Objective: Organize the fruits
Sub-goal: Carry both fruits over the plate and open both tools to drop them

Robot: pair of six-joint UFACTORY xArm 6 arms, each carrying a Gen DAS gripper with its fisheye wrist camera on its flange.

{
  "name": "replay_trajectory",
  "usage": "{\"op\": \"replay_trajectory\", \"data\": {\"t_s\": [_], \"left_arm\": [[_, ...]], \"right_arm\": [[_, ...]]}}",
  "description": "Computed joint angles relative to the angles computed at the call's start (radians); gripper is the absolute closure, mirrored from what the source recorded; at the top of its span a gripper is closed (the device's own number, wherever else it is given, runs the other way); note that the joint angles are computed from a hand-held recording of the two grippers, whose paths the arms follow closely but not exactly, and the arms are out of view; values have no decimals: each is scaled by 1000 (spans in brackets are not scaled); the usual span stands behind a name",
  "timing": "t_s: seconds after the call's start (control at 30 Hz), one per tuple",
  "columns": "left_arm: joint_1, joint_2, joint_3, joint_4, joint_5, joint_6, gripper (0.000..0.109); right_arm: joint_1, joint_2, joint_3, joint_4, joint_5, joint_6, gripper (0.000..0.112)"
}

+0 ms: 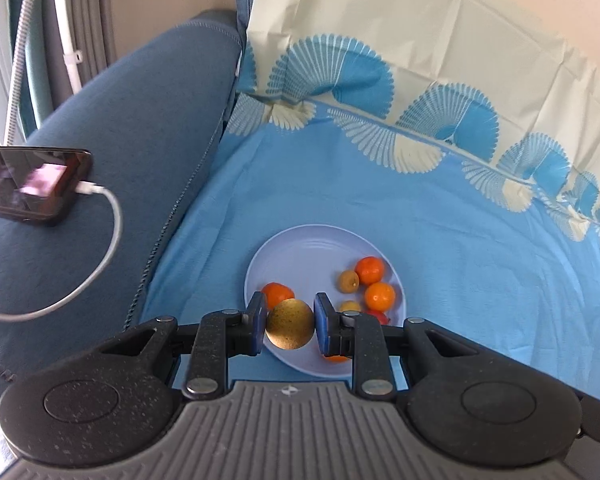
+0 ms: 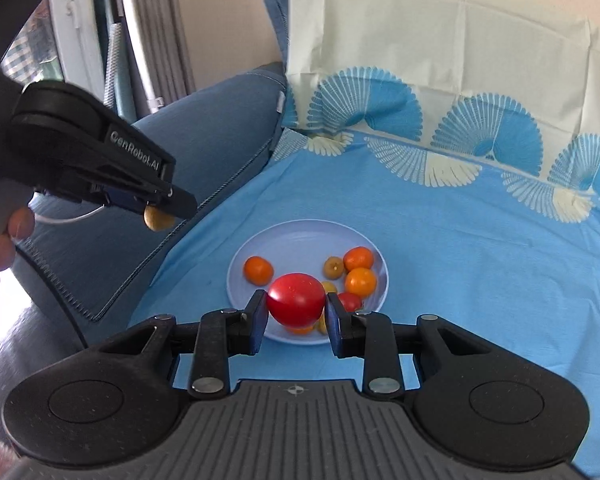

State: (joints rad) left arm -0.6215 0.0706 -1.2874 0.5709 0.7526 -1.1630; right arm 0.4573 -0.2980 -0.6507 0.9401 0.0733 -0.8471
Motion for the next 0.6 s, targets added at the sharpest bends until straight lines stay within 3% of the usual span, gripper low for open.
{"op": "replay_trajectory", "data": {"t_s": [0.13, 0.6], "left_arm": [[31, 93, -65, -42, -15, 56, 81], [84, 343, -263, -61, 8, 153, 81]], "right_arm": [[-18, 118, -96, 40, 8, -48, 80], [-40, 412, -314, -44, 51, -7, 80]]}}
